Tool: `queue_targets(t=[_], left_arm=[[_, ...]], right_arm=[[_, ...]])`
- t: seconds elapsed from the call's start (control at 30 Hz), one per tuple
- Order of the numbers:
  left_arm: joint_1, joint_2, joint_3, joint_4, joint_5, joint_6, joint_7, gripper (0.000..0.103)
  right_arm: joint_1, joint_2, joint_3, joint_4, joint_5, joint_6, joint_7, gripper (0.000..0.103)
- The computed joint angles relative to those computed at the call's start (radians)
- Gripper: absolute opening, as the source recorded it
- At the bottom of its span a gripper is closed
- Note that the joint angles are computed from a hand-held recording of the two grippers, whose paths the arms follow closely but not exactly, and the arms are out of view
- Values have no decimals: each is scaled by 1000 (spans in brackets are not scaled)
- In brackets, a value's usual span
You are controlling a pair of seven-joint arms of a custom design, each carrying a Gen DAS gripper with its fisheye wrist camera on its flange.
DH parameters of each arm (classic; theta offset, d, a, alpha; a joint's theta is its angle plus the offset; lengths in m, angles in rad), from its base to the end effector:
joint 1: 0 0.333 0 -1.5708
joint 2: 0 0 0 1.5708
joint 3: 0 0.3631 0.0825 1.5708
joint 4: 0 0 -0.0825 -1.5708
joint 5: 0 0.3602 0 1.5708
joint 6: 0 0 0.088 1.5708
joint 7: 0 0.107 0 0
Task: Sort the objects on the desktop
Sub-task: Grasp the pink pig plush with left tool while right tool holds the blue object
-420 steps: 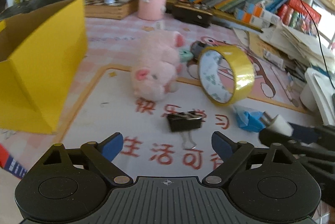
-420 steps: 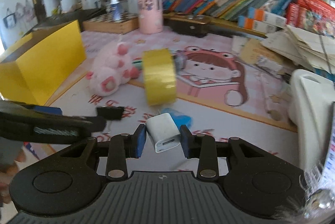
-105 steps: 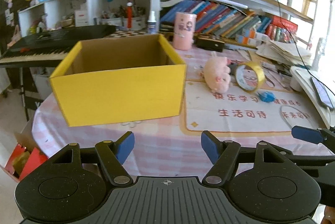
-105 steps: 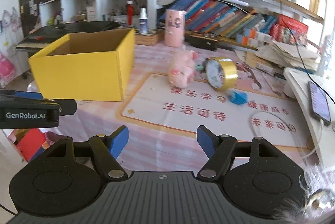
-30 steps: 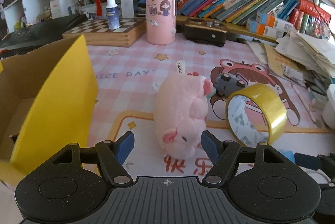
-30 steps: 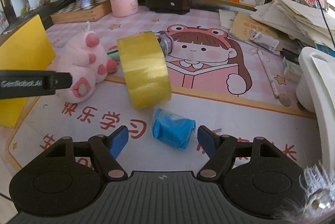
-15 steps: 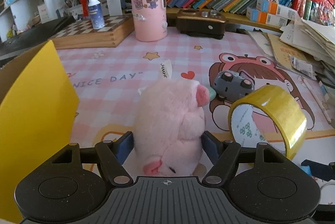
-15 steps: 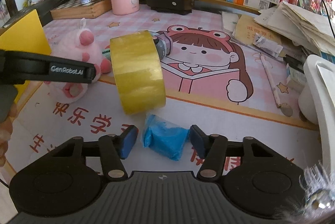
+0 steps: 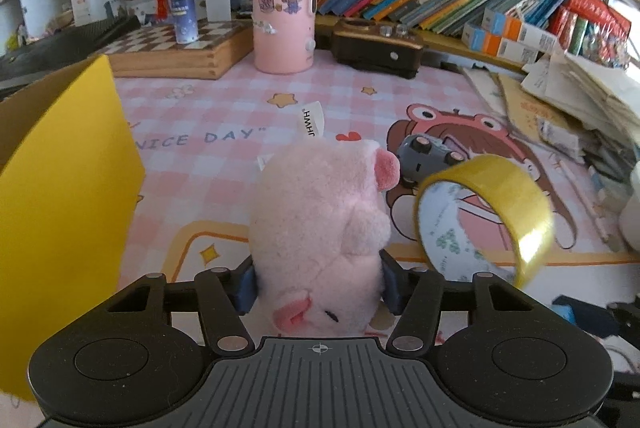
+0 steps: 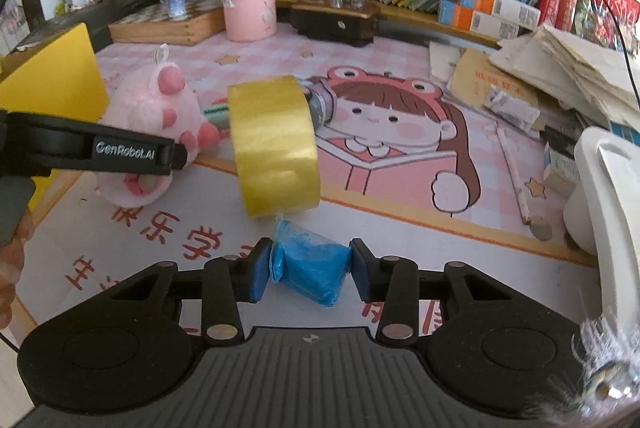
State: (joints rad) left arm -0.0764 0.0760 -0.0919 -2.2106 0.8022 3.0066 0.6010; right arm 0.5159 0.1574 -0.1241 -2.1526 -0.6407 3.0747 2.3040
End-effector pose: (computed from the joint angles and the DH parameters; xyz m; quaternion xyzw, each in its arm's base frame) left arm 0.5414 -0.1439 0.4760 -0.6708 0.6408 -0.2788 0.2482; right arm 0.5225 0.2719 0.4686 -0.7418 0.5520 -0.2194 0.3112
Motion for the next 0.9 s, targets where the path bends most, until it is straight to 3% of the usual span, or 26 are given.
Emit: queue_targets(t=[0.43, 0.9], left_arm=[[60, -167, -52, -149, 7, 71, -3, 57], [95, -303, -101, -304, -199, 110, 144, 57]], right_arm=[[-40, -67, 57, -62, 51, 42, -44, 38], [-91, -124, 142, -122, 48, 56, -76, 38]])
